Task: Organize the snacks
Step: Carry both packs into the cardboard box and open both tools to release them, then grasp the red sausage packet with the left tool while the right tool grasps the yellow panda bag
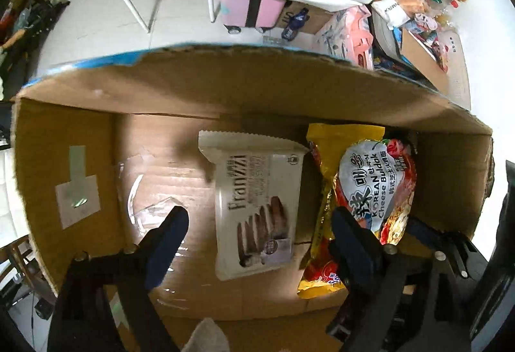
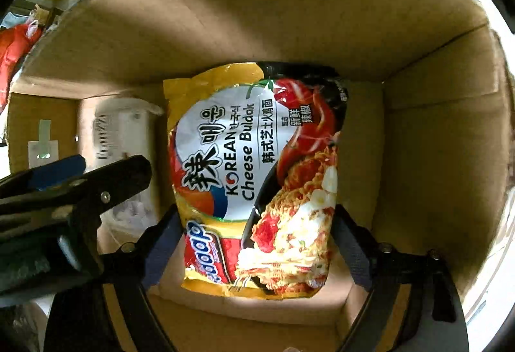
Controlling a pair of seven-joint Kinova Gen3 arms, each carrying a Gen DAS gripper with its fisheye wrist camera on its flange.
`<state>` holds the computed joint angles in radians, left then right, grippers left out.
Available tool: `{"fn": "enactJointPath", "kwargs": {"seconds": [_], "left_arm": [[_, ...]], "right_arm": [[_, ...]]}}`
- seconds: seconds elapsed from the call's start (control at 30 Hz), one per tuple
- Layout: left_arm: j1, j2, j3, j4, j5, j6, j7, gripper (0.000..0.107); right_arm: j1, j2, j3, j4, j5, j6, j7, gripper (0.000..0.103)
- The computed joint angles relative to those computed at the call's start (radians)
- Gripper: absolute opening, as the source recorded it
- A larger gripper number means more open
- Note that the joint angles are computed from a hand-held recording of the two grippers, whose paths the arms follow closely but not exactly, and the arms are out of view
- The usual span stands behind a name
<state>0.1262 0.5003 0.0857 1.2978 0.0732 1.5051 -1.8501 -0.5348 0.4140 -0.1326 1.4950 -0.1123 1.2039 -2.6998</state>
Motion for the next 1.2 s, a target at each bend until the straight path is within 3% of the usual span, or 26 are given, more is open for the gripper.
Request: {"fn": "enactJointPath", "kwargs": {"seconds": [0.27, 0.37, 0.5, 0.7, 0.97, 1.2], "left_arm": [[-0.041, -0.125, 0.002, 0.067, 0.038, -0.029, -0.057, 0.091], [-0.076, -0.214, -0.008, 0.119, 0.07, -0.064, -0.092, 0.091], [-0.115, -0.362, -0.029, 0.21, 0.093, -0.133, -0.155, 0.091], [-0.145, -0.516, -0.064, 0.3, 0.132, -0.167, -0.233, 0.091], [-0.185, -0.667, -0.143, 0.333, 0.181, -0.115, -0.356, 0.091], [-0.208, -0.747, -0.226, 0.301, 0.217, -0.013, -0.428, 0.091]], "right_arm": [[-0.084, -0.073, -0.002, -0.055, 0.085, 0.103, -0.115, 0.097], [-0.127, -0.111, -0.019, -0.054, 0.144, 0.126, -0.204, 0.097], [-0.236, -0.125, -0.032, -0.096, 0.255, 0.22, -0.335, 0.097], [-0.351, -0.157, -0.072, -0.165, 0.368, 0.37, -0.457, 0.097], [-0.502, -0.14, -0.101, -0.313, 0.47, 0.535, -0.577, 0.097], [-0.614, -0.135, -0.113, -0.417, 0.507, 0.624, -0.675, 0.097]]}}
